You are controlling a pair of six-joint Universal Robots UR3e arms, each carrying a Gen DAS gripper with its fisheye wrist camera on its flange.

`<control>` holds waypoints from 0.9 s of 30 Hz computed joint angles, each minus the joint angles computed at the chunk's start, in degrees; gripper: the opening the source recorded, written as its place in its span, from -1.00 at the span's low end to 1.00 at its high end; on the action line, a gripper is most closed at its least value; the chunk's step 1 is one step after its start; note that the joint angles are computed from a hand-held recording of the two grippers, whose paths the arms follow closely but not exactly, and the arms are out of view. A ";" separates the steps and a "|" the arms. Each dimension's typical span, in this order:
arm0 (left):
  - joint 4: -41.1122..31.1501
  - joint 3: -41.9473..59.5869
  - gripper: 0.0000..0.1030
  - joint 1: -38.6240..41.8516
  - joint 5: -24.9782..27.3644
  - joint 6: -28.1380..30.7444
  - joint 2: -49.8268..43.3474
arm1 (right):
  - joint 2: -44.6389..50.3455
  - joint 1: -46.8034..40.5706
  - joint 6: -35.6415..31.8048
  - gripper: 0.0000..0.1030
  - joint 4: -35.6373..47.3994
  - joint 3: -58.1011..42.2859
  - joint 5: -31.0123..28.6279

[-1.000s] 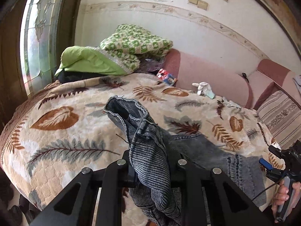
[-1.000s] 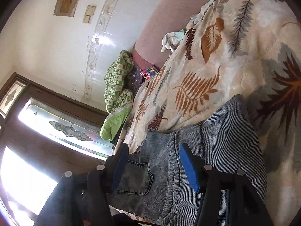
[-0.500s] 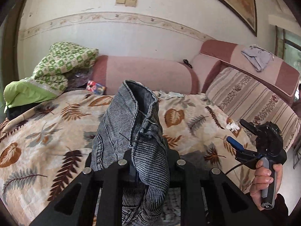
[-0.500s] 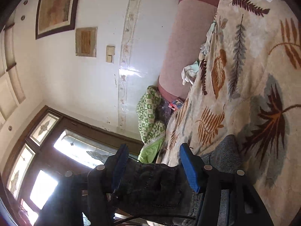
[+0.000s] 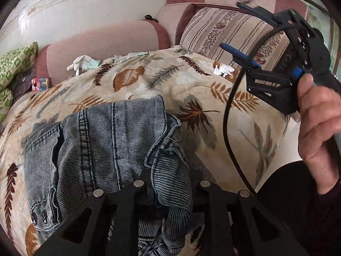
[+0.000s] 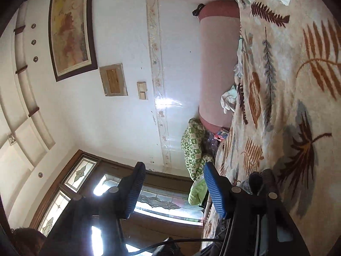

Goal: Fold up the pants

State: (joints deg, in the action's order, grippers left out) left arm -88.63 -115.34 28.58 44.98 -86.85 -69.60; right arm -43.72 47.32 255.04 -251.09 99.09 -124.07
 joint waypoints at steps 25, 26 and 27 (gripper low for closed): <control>30.33 9.62 0.59 10.31 -1.84 -14.36 -19.93 | -0.58 -2.78 -11.46 0.18 63.74 -29.28 20.40; 32.47 7.83 0.59 10.27 -1.83 -13.68 -19.73 | -0.30 -3.26 -10.47 0.18 67.76 -30.40 21.55; 33.75 6.61 0.59 10.23 -2.03 -13.11 -19.57 | -0.39 -3.69 -9.22 0.18 72.13 -31.11 22.45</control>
State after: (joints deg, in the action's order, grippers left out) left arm -54.88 -108.73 38.80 42.96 -99.96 -89.16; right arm -44.11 43.64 245.82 -178.95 67.99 -101.62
